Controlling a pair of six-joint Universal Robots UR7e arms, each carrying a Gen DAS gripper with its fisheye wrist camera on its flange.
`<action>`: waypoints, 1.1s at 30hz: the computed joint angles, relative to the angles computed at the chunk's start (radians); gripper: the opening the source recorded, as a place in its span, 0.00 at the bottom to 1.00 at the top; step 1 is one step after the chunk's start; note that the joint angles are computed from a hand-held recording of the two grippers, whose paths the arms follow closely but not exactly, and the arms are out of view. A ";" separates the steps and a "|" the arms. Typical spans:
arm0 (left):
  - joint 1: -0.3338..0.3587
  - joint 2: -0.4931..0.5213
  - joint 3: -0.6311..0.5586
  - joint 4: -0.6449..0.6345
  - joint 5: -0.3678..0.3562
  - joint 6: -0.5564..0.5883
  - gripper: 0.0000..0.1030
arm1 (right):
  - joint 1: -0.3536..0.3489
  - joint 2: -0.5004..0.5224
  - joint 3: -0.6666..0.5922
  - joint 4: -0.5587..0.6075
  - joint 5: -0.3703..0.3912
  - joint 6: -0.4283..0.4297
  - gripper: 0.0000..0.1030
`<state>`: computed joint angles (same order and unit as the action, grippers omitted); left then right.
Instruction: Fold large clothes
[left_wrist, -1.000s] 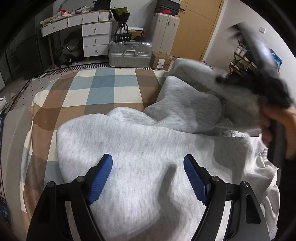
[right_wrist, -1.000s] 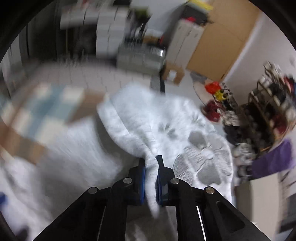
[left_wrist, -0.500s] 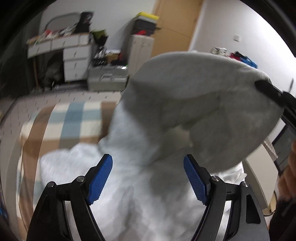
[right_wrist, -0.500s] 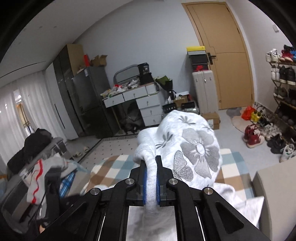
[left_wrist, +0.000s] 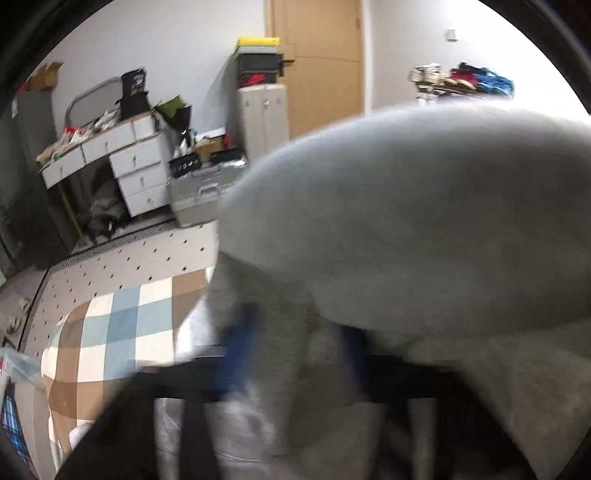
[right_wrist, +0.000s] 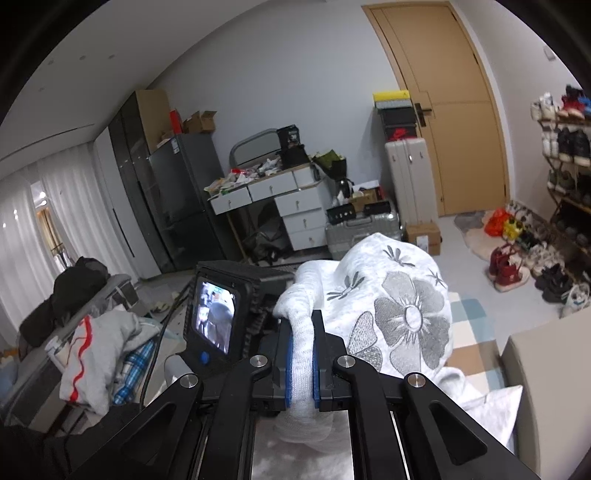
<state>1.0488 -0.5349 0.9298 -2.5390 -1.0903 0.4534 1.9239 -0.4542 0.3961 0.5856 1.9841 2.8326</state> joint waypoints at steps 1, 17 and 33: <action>0.012 -0.001 -0.005 -0.015 -0.022 -0.019 0.00 | -0.006 -0.008 0.016 -0.009 -0.008 0.000 0.07; 0.036 -0.104 0.124 -0.091 -0.281 -0.026 0.69 | -0.026 -0.002 -0.013 0.028 -0.052 0.057 0.07; 0.000 0.050 -0.024 -0.149 0.008 0.105 0.43 | -0.036 0.000 -0.040 0.054 -0.093 0.071 0.08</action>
<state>1.0488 -0.4847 0.9054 -2.6875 -1.0827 0.5579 1.8879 -0.4539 0.3558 0.6393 1.8907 2.9039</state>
